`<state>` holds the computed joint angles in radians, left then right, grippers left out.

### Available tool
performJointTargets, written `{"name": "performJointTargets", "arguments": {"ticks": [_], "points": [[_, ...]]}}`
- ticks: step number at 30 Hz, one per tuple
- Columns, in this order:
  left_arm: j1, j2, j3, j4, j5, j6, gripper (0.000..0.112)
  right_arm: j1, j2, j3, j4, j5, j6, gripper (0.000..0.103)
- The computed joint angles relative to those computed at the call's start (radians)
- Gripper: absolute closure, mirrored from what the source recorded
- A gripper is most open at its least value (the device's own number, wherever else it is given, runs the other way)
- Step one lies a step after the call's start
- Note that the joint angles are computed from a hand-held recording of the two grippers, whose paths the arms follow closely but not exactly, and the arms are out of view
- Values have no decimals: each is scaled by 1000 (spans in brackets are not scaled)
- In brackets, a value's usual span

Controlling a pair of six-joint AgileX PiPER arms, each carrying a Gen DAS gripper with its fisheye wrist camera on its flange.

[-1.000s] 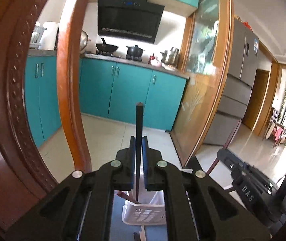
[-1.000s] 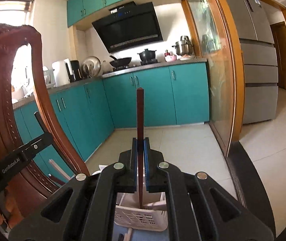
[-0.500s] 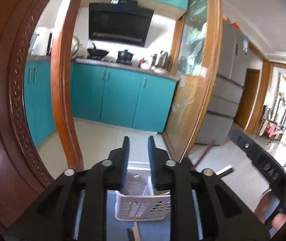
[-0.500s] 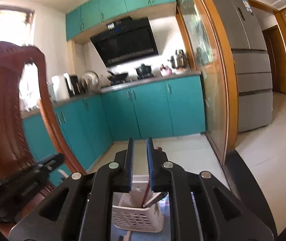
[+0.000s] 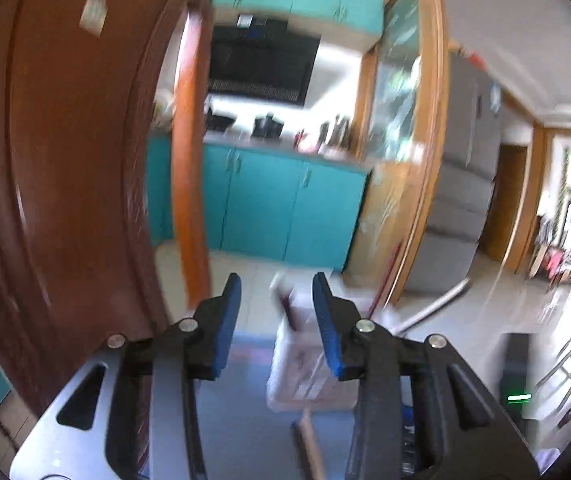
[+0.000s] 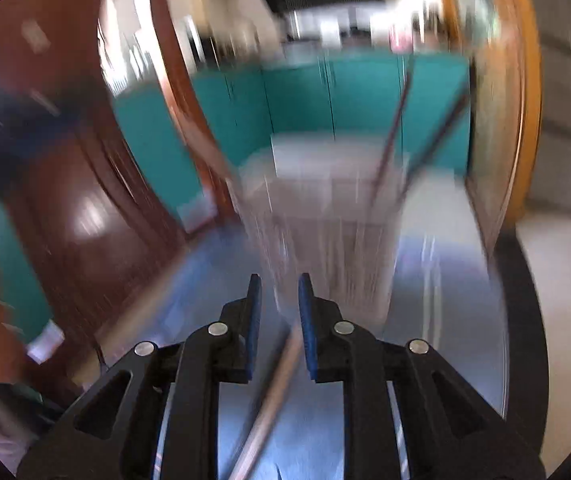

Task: Organize utensils
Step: 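Open both tools to drop the chopsticks into the holder, then close the right tool on a light wooden chopstick while the left tool grasps a black chopstick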

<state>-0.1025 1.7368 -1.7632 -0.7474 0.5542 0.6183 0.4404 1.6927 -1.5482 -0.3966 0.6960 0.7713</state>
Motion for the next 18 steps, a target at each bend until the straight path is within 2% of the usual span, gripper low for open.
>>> {"name": "performJointTargets", "arguments": {"ticks": [2, 5, 6, 7, 9, 13, 15, 18], "points": [[-2, 56, -69, 141, 83, -150, 75, -43, 136, -93, 150, 91, -93, 84], [30, 154, -204, 148, 270, -231, 75, -78, 261, -182, 261, 162, -122, 84], [30, 169, -228, 170, 298, -257, 75, -82, 281, -196, 276, 165, -124, 84], [27, 180, -250, 193, 314, -279, 74, -80, 281, -190, 250, 141, -93, 84], [12, 189, -268, 264, 339, -310, 67, -68, 303, -224, 213, 166, -74, 84], [17, 191, -259, 273, 350, -309, 67, -66, 299, -196, 216, 132, -76, 84], [21, 194, -261, 276, 354, -318, 66, -80, 288, -172, 269, 108, -109, 84], [18, 204, -278, 294, 362, -338, 65, -76, 298, -198, 274, 144, -111, 84]]}}
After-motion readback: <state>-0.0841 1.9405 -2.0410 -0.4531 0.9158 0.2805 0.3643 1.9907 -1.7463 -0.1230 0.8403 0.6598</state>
